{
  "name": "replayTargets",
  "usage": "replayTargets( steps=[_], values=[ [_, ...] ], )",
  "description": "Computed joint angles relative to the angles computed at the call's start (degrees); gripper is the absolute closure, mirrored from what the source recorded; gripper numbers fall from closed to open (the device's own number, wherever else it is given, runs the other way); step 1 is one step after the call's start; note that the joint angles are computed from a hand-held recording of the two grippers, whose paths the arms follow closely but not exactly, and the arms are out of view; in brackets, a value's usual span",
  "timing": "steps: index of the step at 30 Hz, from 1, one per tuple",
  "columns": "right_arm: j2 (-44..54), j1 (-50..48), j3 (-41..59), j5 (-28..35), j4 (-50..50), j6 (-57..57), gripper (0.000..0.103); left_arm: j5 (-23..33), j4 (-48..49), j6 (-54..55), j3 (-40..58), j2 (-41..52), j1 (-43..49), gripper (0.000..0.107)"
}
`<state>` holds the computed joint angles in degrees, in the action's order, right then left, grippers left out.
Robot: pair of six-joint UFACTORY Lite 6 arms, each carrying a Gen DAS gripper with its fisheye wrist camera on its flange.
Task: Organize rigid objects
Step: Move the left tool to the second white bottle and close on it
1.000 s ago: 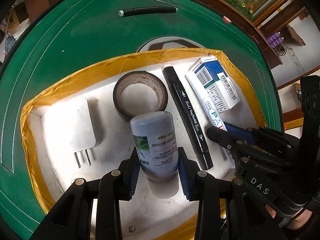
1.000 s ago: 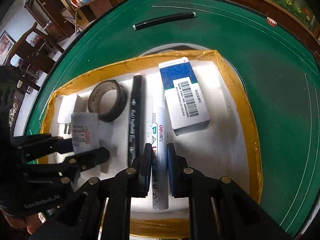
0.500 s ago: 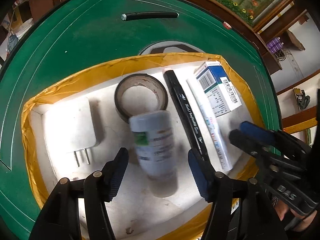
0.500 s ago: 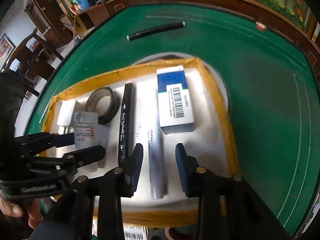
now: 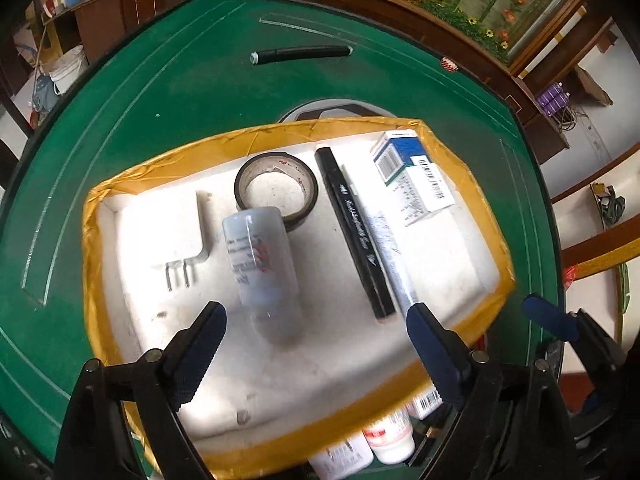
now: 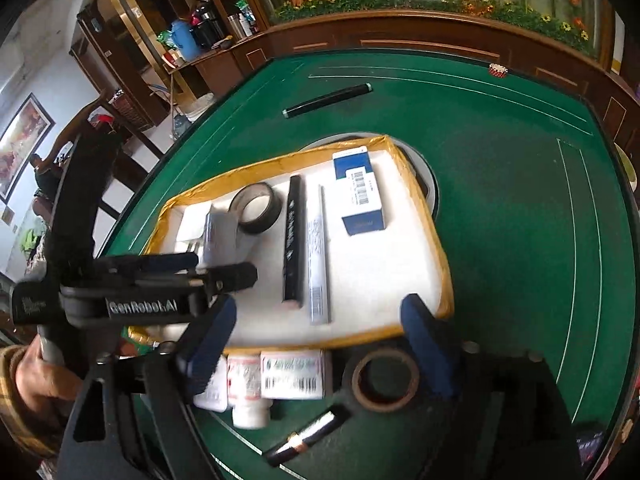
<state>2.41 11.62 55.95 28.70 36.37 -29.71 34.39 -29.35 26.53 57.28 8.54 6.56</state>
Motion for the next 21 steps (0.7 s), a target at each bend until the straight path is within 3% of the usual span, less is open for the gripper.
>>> replayTargets(
  steps=[21],
  values=[
    [-13.99, -9.88, -17.42, 10.21, 7.16, -18.56, 0.015, 10.04, 8.28, -7.09, -28.39, -39.56, 10.63, 0.012]
  ],
)
